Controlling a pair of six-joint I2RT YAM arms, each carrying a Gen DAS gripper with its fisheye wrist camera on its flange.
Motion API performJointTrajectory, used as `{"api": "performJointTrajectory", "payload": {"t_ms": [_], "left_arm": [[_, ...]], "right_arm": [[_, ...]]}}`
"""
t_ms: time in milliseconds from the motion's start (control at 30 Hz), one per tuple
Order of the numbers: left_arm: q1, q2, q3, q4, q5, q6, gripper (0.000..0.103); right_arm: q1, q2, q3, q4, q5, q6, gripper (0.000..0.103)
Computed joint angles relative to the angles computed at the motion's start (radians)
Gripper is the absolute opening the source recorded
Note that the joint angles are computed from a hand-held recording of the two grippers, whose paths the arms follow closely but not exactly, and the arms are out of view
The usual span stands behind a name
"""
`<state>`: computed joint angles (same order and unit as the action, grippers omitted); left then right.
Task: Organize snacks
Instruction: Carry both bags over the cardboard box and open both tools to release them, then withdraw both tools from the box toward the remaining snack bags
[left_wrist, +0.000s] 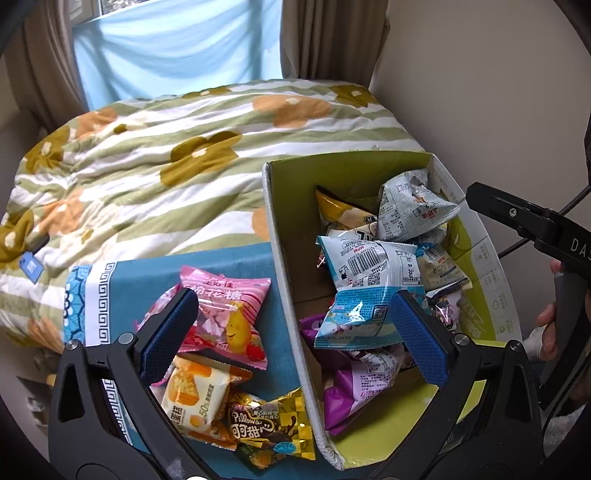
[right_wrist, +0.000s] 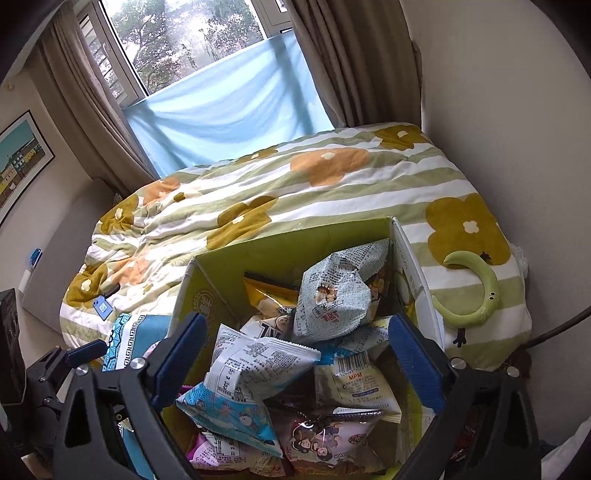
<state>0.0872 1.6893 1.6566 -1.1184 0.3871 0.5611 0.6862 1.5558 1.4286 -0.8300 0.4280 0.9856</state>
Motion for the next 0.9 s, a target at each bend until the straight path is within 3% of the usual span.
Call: {"api": "performJointTrajectory", "payload": {"t_ms": [233, 567, 733, 900], "left_arm": [[0.039, -0.088, -0.001, -0.02, 0.04, -0.007, 0.102], [0.187, -0.234, -0.031, -0.031, 0.079, 0.02, 0.102], [0.325, -0.266, -0.039, -0.056, 0.086, 0.08, 0.102], [0.502, -0.242, -0.011, -0.101, 0.16, 0.193, 0.102]], "right_arm": [[0.059, -0.057, 0.022, -0.069, 0.074, 0.036, 0.098], [0.193, -0.045, 0.174, -0.27, 0.196, 0.059, 0.098], [0.264, -0.029, 0.221, -0.276, 0.222, 0.041, 0.098], [0.339, 0.01, 0.266, -0.262, 0.243, 0.04, 0.098]]}}
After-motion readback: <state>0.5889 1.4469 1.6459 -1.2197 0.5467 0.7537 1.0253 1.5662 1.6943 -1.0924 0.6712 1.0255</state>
